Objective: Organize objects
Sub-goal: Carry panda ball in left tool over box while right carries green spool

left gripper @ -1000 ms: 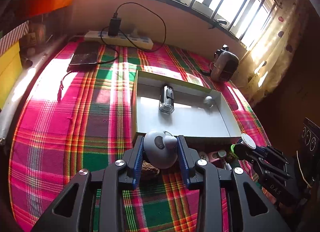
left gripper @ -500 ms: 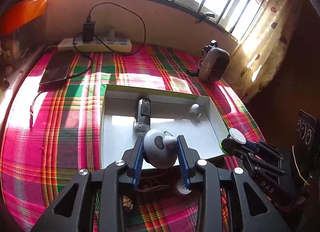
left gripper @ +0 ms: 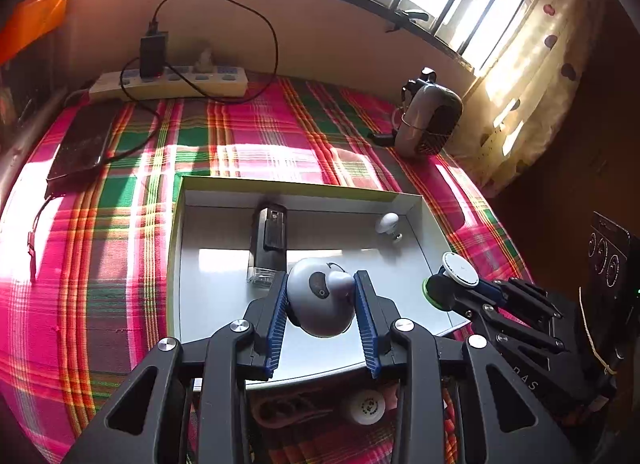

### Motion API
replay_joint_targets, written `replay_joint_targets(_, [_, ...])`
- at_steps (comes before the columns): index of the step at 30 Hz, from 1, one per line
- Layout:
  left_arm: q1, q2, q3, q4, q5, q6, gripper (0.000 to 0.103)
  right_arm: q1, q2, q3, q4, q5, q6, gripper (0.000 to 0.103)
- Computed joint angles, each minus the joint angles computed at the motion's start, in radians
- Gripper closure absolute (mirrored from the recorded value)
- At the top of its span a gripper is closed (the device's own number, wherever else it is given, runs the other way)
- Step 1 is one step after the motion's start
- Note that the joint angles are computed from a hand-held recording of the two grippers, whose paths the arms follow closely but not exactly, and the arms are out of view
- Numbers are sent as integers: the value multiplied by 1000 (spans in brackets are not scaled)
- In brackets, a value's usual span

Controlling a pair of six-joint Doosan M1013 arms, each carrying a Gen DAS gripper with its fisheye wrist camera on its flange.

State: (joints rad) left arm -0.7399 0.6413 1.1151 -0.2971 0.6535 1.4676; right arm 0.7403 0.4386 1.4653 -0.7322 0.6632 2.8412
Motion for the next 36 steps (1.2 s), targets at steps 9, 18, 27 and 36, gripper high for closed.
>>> replay_joint_targets(9, [3,65,-104,-10,65,20,73,-26,25,-29,55,-12,-71,85])
replay_joint_targets(18, [10,126,-192,-25,112,15,73,-46,45,-47,134,-28,-166,85])
replay_joint_targets(27, [12,172,-261,-31,163,21,73,-60,66,-67,171,-21,-218,85])
replay_joint_targets(36, [9,198,-307,-4,188,22,73,-65,86,-88,152,11,-226,85])
